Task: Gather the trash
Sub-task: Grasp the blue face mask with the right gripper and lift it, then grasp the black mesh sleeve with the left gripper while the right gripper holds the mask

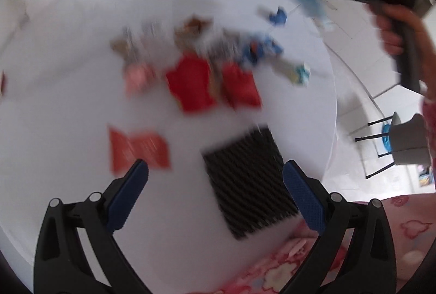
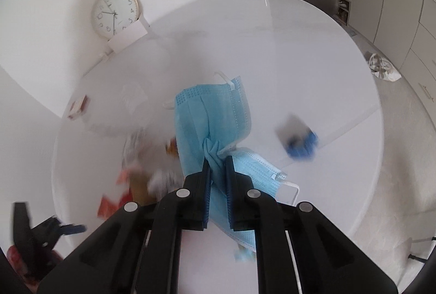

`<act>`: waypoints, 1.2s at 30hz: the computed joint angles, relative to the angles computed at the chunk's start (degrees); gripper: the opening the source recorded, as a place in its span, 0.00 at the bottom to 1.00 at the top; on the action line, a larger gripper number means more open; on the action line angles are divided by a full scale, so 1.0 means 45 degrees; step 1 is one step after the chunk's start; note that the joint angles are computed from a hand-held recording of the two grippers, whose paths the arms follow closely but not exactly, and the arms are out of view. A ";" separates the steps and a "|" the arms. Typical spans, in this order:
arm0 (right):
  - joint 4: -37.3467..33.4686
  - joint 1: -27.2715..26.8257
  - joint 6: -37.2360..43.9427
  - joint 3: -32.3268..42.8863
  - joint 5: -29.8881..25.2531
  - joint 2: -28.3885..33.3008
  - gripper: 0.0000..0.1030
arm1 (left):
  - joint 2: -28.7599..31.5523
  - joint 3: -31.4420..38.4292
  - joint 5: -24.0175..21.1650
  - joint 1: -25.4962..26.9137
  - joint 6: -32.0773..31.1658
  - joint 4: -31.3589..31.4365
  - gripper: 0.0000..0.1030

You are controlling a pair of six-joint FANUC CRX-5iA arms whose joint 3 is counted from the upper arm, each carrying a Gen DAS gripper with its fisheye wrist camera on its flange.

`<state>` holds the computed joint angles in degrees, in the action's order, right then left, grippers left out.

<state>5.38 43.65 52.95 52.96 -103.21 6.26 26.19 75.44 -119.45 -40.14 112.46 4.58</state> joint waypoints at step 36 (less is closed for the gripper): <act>-0.1746 -0.1599 -0.1011 -0.6622 -0.1129 -0.6241 0.10 | -0.1098 -0.3315 0.1175 -0.2084 0.6569 -0.2889 0.11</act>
<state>-2.48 36.46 48.40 23.16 -108.28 -21.82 21.25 60.52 -114.16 -49.52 142.02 -8.42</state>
